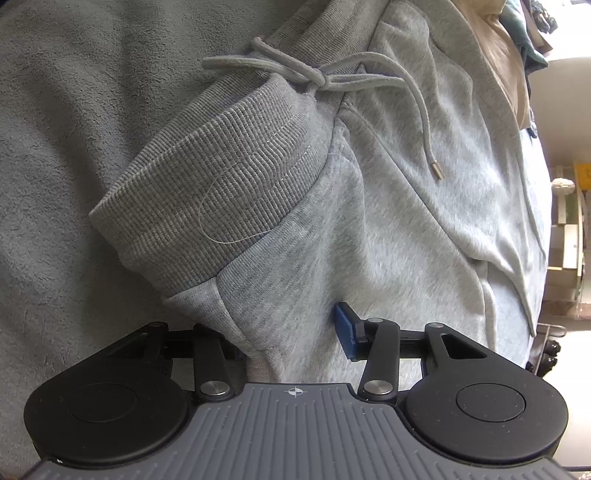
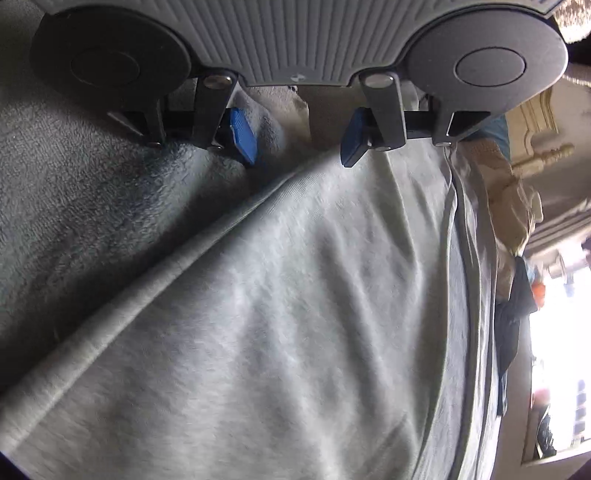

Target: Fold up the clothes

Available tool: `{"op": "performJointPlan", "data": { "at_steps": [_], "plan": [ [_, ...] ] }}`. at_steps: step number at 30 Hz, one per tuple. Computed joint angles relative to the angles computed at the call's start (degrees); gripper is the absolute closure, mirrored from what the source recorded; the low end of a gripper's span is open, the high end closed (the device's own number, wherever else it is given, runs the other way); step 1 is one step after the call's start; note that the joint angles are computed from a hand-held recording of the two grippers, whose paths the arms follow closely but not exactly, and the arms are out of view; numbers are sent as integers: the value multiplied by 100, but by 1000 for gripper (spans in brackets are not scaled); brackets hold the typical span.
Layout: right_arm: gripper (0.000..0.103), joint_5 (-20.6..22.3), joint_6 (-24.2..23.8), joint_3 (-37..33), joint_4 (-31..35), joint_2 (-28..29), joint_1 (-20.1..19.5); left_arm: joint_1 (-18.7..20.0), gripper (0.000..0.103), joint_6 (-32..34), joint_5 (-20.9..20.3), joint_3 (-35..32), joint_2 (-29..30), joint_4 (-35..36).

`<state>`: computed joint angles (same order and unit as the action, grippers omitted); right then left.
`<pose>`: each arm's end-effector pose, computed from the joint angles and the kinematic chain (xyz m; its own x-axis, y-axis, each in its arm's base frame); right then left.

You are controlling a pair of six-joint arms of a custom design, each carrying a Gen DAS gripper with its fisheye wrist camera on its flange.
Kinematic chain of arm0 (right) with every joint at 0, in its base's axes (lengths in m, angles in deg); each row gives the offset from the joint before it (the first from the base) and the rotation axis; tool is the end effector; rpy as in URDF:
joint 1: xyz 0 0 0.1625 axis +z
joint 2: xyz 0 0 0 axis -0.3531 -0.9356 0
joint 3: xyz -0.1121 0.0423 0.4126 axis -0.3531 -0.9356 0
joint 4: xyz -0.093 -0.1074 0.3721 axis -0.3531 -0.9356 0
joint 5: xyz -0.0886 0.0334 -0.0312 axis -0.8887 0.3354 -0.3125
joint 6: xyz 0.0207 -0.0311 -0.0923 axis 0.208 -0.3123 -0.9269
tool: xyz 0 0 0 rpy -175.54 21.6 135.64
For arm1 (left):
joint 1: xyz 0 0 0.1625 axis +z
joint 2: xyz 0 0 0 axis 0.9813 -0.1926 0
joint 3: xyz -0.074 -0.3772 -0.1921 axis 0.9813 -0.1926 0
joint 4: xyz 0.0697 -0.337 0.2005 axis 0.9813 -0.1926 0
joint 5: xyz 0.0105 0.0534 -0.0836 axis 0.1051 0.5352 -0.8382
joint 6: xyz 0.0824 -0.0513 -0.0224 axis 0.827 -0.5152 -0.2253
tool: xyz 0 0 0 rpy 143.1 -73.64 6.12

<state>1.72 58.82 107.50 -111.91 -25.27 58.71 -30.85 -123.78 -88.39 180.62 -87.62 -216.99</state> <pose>-0.2369 -0.3860 0.5137 -0.7449 0.6332 -0.2101 0.6672 0.7075 -0.2332 -0.1978 -0.4847 0.1233 -0.8246 -0.5564 -0.1019 -0.4690 0.7732 -0.4267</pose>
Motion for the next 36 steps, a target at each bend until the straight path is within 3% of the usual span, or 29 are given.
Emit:
{"op": "performJointPlan", "data": {
  "at_steps": [3,7,10,12,14,16,23,30,36],
  "plan": [
    [49,175,130,266,-479,-78,-15,-12,59,71,30,10,31,-61],
    [50,839,136,730,-1218,-275,-166,2,62,40,51,55,130,-316],
    [55,1012,258,961,-1660,-316,-239,-23,67,-10,99,113,161,-467],
    [66,1012,354,1074,-1921,-311,-185,-69,80,-3,160,174,153,-609],
    [87,990,200,1081,-2057,-293,-64,-128,87,-8,239,256,120,-776],
    [94,1039,141,1069,-2237,-266,40,-204,91,-22,355,325,96,-948],
    [96,1269,-180,524,-2617,132,670,-434,94,363,931,270,201,-1688],
    [96,1533,-286,-165,-3302,827,1352,-298,94,1758,1361,-383,722,-2634],
    [96,1809,-60,-489,-4210,1330,1779,-177,94,2583,1535,-746,1064,-3501]
  ]
}}
